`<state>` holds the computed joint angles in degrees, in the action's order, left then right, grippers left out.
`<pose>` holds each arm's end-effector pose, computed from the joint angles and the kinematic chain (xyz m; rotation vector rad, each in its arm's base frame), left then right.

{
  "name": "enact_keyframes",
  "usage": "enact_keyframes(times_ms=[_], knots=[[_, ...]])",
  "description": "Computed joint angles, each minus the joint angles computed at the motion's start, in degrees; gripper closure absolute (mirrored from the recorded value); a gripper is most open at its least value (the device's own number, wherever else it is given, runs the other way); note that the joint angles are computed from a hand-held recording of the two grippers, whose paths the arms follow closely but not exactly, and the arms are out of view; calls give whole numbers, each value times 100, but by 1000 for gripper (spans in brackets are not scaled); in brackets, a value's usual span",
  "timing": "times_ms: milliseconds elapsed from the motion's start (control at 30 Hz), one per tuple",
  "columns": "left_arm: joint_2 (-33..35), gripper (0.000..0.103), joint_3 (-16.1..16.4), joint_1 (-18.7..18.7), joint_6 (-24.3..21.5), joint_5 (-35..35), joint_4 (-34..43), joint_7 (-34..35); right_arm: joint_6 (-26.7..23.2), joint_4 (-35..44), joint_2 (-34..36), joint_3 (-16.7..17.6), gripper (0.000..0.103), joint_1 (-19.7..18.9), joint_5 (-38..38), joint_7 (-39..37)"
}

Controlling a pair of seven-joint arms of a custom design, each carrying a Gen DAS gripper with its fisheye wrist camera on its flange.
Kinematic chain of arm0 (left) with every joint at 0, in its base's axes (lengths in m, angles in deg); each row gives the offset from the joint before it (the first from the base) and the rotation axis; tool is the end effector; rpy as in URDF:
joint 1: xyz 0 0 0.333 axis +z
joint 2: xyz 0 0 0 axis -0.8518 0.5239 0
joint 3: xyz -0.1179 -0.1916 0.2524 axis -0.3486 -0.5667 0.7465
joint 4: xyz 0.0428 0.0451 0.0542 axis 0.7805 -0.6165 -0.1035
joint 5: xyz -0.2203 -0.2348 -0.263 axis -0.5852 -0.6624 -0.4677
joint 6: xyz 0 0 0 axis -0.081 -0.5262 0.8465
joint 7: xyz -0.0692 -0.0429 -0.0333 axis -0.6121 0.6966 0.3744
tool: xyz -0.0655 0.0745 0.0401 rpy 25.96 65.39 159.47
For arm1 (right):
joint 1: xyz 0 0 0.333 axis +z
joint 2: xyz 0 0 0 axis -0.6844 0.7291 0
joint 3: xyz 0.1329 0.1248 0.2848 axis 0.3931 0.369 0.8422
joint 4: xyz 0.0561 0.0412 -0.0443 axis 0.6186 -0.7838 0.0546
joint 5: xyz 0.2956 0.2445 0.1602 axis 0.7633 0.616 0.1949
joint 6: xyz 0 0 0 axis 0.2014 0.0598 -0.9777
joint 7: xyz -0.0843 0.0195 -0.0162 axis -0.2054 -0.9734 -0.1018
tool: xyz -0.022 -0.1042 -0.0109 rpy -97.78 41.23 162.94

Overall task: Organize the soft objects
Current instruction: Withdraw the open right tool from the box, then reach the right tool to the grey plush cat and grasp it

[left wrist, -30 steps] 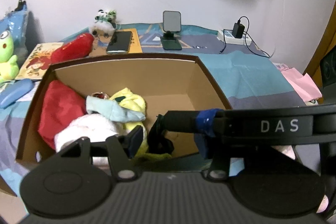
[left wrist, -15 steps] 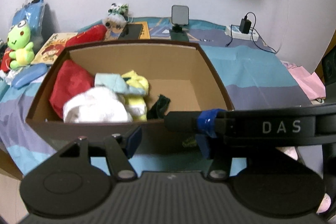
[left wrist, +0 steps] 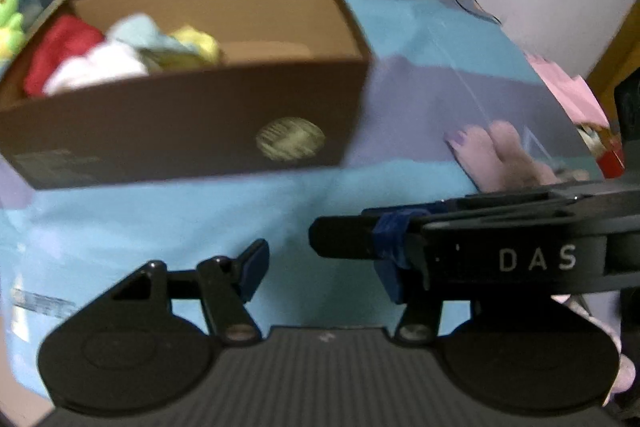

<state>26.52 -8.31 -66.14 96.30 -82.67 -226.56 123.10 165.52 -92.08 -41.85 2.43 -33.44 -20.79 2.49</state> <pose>0.4297 -0.1984 0.4114 -1.9195 1.9831 -0.7748 0.4852 0.0855 0.3924 -1.8252 1.3212 0.4306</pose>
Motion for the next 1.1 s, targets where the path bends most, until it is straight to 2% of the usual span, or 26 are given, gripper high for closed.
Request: enact_keyframes(times_ms=[133,333,500,667,800,933,1033,1100], knots=[[369,47,244,-558,33,-491,270,590,88,-95,-51,-125,82,-162,-98,218],[930,47,371,-1149,95,-1339,829,1759,460,-268,-218,-303,83,-409,-149,370],[1351,47,275,-1385,146,-2296,1413,2972,834,-405,-366,-513,83,-626,-48,411],[1839,47,-23,-1445,94,-3177,2116,4285,1275,-478,-433,-697,83,-877,0,571],[2248,46,-222,-1441,-76,-3061,2572,4658,1589,-517,-372,-806,83,-1066,-58,865],[2623,46,-236,-1480,-351,-2624,2948,4499,1766,-561,-262,-869,81,-1235,-290,1206],[2833,46,-234,-1505,-509,-2403,3159,4335,1516,-529,-119,-940,81,-1346,-479,1488],[2949,46,-177,-1565,-453,-2162,3238,4180,1263,-480,-8,-968,81,-1418,-486,1616]])
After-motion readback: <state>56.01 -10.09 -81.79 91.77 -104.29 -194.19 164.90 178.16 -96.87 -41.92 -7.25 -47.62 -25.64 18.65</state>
